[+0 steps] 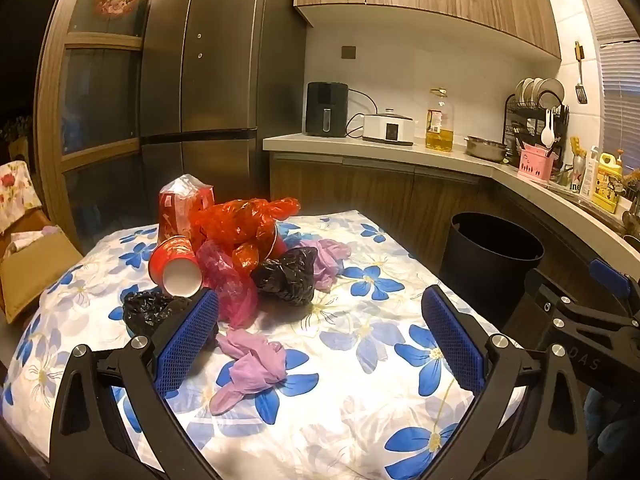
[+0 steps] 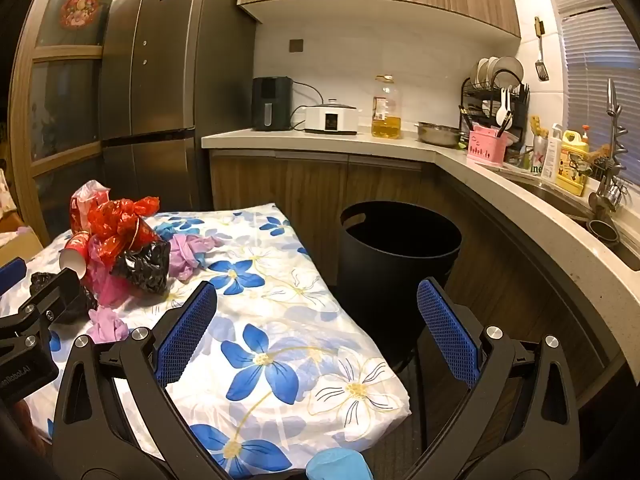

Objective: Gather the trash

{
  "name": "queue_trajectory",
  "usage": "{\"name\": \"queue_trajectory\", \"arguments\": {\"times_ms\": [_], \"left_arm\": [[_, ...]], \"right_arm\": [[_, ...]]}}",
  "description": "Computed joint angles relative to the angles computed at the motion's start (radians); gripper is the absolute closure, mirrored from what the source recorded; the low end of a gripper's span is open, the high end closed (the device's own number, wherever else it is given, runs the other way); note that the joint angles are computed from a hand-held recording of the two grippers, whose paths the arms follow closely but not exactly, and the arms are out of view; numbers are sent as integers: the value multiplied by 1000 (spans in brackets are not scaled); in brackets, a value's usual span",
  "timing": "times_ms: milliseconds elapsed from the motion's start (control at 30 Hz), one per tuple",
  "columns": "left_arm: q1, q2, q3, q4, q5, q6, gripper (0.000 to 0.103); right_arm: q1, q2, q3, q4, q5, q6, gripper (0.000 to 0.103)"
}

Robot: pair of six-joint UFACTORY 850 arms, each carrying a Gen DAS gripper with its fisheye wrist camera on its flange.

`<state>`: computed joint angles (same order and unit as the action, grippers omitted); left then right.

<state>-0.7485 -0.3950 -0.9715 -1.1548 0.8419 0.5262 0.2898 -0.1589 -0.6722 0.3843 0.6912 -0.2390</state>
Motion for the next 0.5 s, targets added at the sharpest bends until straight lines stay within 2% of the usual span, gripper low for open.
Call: {"name": "queue_trajectory", "arguments": {"times_ms": [500], "left_arm": [[-2, -4, -3, -2, 9, 11, 5]], "right_arm": [[1, -1, 1, -1, 4, 1, 4]]}}
